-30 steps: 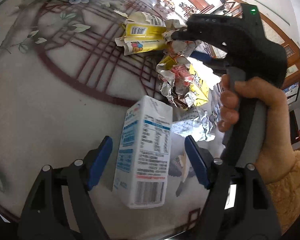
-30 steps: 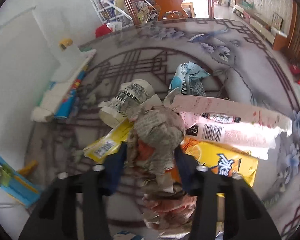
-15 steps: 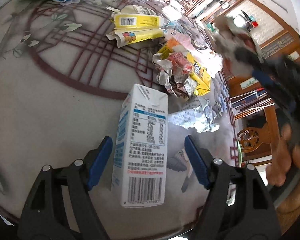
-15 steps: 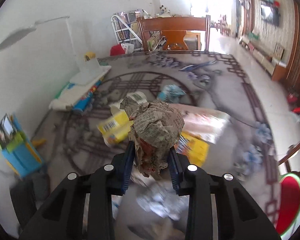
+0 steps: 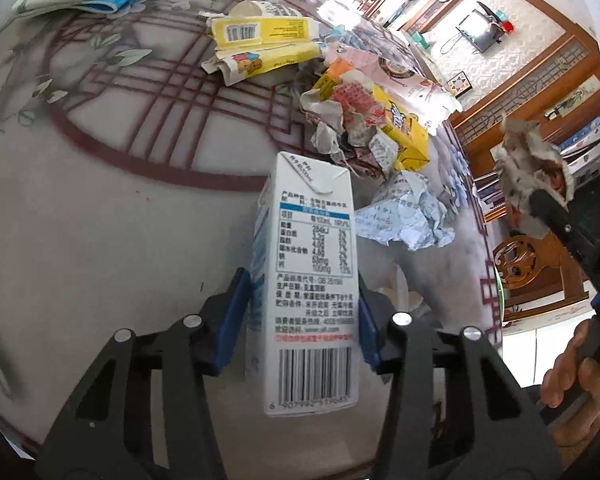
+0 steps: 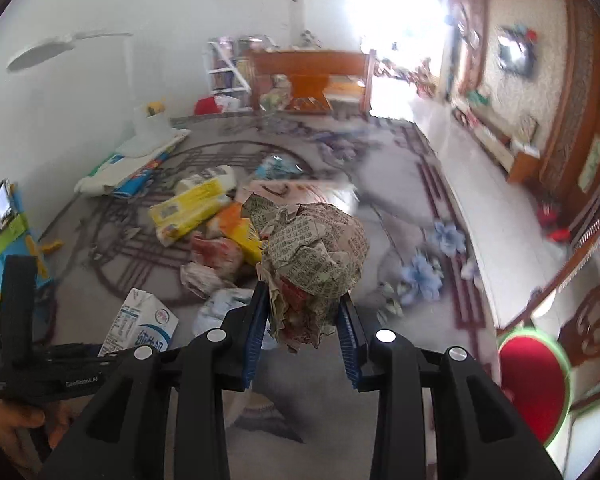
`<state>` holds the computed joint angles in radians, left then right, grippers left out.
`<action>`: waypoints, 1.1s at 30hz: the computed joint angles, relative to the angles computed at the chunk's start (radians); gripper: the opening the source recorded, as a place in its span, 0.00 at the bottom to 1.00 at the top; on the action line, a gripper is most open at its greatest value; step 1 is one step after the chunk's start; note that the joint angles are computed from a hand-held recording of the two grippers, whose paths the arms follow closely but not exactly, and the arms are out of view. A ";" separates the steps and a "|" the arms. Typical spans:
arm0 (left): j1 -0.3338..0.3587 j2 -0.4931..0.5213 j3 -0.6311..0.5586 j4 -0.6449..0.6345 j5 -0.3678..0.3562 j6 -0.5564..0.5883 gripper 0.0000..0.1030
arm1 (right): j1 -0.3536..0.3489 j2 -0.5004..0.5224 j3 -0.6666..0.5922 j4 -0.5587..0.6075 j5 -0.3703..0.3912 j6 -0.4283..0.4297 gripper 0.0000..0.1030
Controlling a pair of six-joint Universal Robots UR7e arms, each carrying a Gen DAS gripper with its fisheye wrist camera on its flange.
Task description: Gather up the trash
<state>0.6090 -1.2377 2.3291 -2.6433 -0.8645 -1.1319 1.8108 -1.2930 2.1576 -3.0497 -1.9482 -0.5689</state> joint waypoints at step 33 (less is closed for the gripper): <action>-0.172 0.003 -0.010 0.116 0.345 -0.055 0.35 | -0.075 -0.091 0.034 -0.080 0.067 -0.032 0.32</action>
